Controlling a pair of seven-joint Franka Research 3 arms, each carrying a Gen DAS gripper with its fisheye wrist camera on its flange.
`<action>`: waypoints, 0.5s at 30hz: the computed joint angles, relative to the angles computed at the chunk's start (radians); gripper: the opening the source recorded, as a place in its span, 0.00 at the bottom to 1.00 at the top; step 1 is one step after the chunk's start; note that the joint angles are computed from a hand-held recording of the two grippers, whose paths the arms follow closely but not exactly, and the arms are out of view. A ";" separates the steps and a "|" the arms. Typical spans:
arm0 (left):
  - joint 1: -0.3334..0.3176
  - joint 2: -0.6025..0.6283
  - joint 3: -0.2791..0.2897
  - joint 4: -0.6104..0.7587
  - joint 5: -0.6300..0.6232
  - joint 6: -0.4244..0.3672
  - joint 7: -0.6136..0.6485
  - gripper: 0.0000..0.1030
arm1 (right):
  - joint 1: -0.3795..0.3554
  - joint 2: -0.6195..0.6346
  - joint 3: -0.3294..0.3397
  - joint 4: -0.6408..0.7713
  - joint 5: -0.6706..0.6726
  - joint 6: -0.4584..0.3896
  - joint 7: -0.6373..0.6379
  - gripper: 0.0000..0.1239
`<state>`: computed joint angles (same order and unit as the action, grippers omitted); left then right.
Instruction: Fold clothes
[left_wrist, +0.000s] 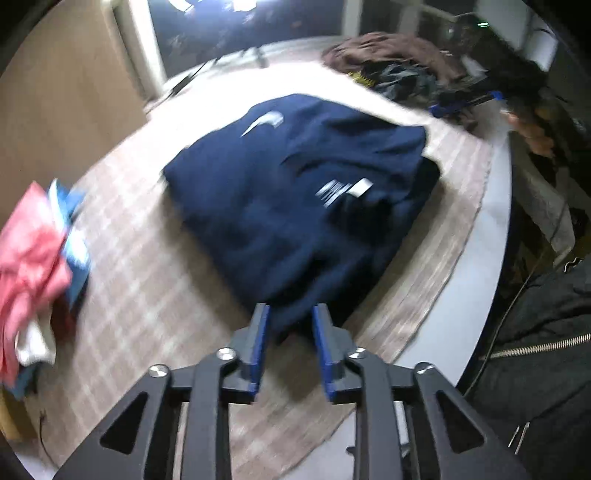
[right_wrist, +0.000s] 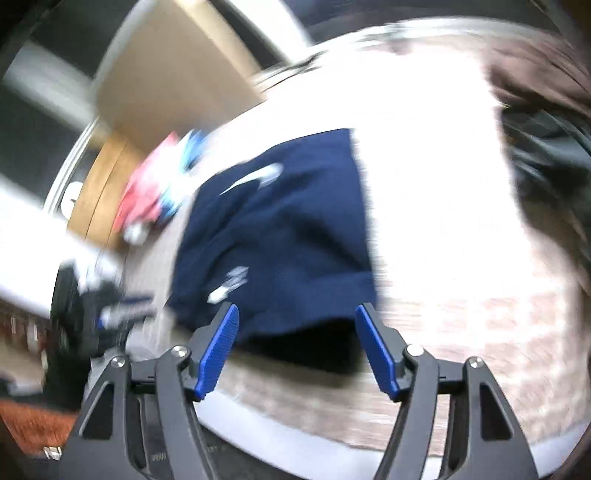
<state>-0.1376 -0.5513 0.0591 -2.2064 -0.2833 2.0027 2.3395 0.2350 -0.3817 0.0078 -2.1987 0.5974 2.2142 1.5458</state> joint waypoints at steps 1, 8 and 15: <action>-0.016 0.016 -0.011 0.003 -0.003 0.008 0.017 0.28 | -0.009 0.009 -0.002 -0.008 0.004 0.002 0.029 0.53; -0.059 0.121 -0.069 0.031 -0.009 0.021 0.052 0.28 | 0.029 0.108 0.013 -0.009 0.082 0.022 0.001 0.53; -0.030 0.184 -0.065 0.124 -0.054 -0.072 0.029 0.05 | 0.039 0.096 0.001 0.000 0.119 0.014 -0.048 0.10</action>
<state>-0.1675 -0.3675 -0.0062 -2.0829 -0.3375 1.9311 2.3689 0.2740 -0.2860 0.0085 -2.1986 0.7167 2.2277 1.4979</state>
